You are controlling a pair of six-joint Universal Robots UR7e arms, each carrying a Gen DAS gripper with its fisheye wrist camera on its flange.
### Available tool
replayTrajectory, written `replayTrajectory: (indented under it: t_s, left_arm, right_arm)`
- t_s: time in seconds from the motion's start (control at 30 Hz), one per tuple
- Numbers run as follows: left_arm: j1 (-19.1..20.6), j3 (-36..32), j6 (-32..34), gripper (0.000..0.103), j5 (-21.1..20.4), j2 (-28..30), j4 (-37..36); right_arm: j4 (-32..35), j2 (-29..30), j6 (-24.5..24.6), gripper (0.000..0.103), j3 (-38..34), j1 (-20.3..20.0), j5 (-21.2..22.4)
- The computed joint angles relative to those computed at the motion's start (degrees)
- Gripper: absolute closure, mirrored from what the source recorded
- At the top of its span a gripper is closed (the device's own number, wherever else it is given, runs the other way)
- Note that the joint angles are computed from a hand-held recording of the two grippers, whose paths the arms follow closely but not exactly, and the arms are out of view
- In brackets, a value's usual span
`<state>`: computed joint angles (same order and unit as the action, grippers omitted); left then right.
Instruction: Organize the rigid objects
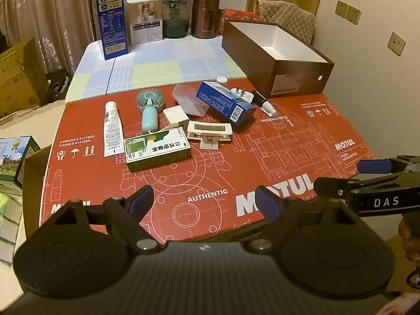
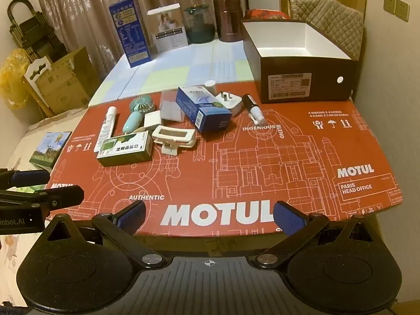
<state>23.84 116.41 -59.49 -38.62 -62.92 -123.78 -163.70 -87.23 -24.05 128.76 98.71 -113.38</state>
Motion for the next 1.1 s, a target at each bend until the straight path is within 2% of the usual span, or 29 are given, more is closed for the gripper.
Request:
replayTrajectory:
  t_s: [1.1]
  left_arm:
    - [0.0, 0.0, -0.1, 0.021, -0.2, 0.0, 0.1]
  right_arm:
    - [-0.3, 0.8, 0.2, 0.002, -0.4, 0.3, -0.4]
